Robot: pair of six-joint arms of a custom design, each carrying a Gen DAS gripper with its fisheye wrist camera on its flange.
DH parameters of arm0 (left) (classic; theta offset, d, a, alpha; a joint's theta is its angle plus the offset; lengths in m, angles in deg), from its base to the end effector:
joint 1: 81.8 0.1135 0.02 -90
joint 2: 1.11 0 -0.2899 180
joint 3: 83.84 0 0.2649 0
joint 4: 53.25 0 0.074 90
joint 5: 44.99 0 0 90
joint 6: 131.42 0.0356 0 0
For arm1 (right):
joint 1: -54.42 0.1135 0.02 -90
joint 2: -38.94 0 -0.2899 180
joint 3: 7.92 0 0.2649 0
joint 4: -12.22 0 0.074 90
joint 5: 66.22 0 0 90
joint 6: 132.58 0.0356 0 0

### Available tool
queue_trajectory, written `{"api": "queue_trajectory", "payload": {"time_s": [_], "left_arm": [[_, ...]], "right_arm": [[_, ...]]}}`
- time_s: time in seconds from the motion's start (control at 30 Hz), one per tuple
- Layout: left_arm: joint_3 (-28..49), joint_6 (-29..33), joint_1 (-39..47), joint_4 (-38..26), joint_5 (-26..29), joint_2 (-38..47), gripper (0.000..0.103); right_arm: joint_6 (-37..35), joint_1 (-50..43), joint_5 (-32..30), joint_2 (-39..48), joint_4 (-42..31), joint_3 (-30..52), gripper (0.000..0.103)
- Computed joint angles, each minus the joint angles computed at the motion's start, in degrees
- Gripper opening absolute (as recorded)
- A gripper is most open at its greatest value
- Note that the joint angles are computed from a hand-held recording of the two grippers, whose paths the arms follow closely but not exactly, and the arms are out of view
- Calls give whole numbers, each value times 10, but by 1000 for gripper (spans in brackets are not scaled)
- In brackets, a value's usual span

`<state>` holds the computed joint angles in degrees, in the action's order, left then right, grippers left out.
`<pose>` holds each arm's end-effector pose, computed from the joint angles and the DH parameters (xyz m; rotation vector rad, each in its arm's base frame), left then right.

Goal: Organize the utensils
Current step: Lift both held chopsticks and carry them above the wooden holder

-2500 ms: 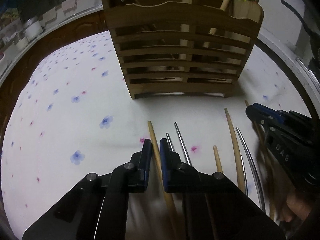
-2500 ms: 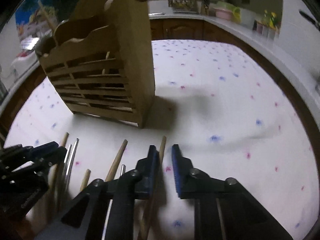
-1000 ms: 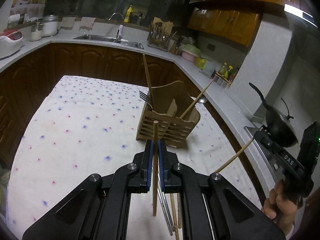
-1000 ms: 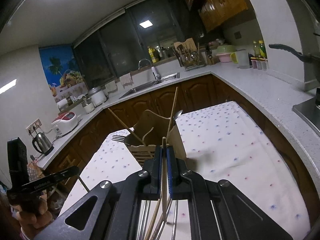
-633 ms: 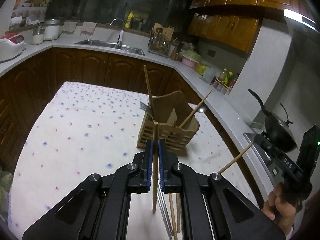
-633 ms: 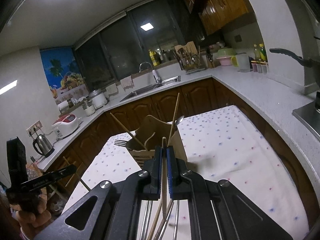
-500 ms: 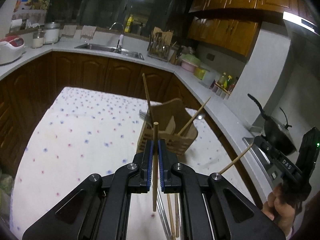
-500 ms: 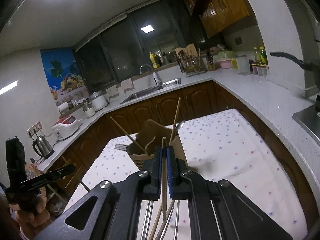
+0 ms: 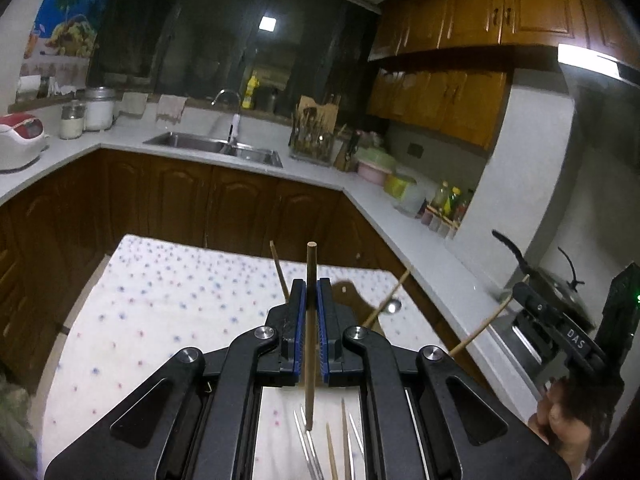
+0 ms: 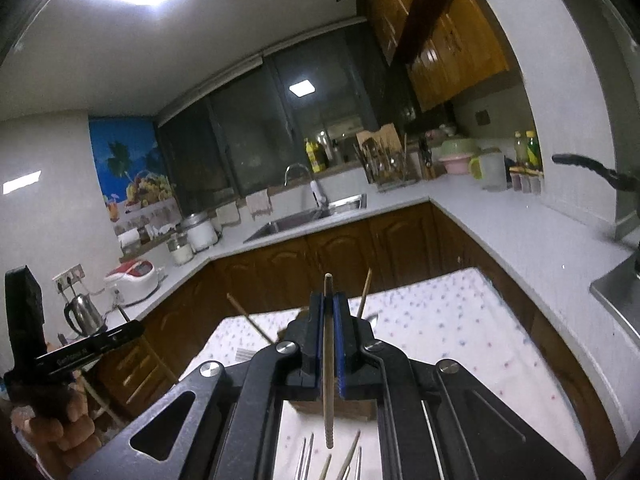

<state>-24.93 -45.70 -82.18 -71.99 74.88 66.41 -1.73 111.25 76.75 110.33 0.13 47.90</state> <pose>0.2641 -0.0195 0.2935 0.2567 2.0121 -0.5832 0.1700 0.2081 0.2728 0.2840 1.8384 0.2271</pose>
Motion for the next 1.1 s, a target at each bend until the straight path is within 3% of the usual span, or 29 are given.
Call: {"api": "queue_trajectory", "payload": {"time_s": [0.57, 0.9, 1.1], "left_arm": [[110, -82, -39, 134, -66, 144, 5], [95, -90, -70, 202, -94, 261, 5], [87, -74, -87, 198, -104, 302, 6]], "right_arm": [[-115, -132, -81, 75, 119, 59, 5], [-70, -175, -138, 150, 174, 24, 5], [-37, -186, -174, 191, 174, 13, 5]]}}
